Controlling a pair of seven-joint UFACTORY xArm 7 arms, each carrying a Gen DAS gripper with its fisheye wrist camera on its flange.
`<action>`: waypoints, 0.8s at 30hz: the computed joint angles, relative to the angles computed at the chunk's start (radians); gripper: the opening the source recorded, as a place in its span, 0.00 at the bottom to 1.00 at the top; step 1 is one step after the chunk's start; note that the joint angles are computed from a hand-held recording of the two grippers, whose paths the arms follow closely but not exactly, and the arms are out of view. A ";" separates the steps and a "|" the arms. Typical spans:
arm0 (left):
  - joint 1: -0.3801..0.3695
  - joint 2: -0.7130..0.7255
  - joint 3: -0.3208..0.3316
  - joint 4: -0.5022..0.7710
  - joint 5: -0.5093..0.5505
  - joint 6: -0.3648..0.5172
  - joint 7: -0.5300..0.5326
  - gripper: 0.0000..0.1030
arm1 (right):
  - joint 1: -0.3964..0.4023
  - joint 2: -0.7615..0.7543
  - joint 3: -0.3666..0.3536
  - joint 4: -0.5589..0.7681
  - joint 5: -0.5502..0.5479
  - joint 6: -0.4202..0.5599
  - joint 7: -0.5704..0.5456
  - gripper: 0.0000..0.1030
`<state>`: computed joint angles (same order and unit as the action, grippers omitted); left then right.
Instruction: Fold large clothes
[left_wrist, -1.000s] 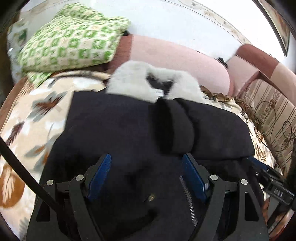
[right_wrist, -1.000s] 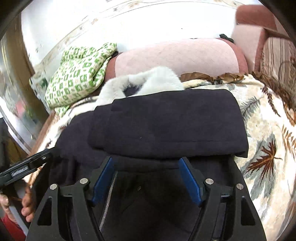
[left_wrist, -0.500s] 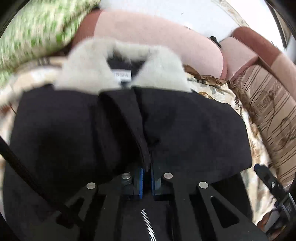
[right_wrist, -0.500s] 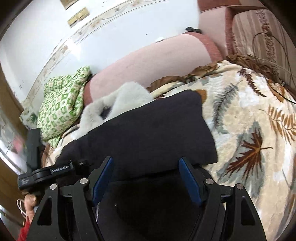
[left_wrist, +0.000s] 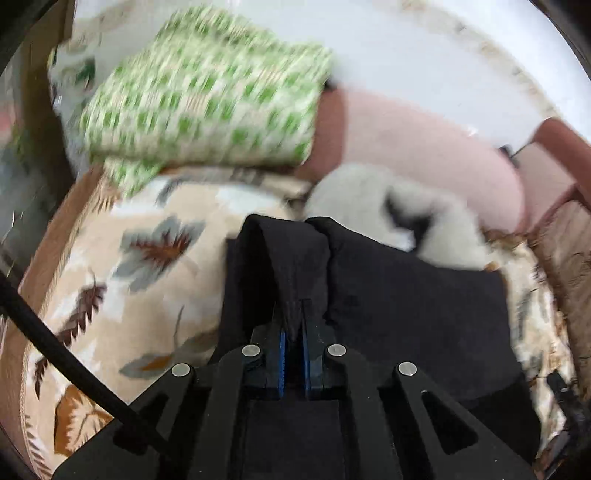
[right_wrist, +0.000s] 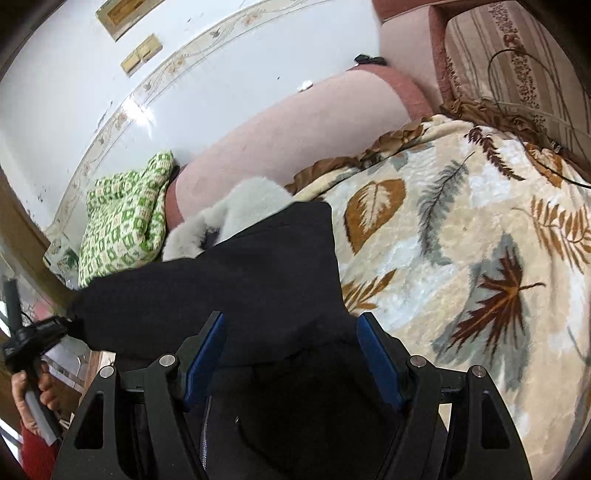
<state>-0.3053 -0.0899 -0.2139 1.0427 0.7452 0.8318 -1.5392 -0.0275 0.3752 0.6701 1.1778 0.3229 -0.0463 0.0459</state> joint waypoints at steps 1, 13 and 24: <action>0.004 0.012 0.006 -0.019 -0.009 -0.018 -0.006 0.07 | 0.034 0.005 -0.032 0.010 -0.012 0.007 0.008 0.75; -0.029 0.072 0.053 -0.038 -0.029 0.039 -0.070 0.45 | 0.418 0.109 -0.463 0.159 -0.200 0.157 0.182 0.75; 0.042 -0.051 -0.036 -0.083 -0.003 0.002 -0.079 0.50 | 0.639 0.030 -0.711 0.080 -0.373 0.032 0.377 0.75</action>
<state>-0.2638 -0.1411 -0.2494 0.9597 0.7419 0.8341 -1.6186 0.6110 0.4053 -0.0407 1.2576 -0.0496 -0.0142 0.4225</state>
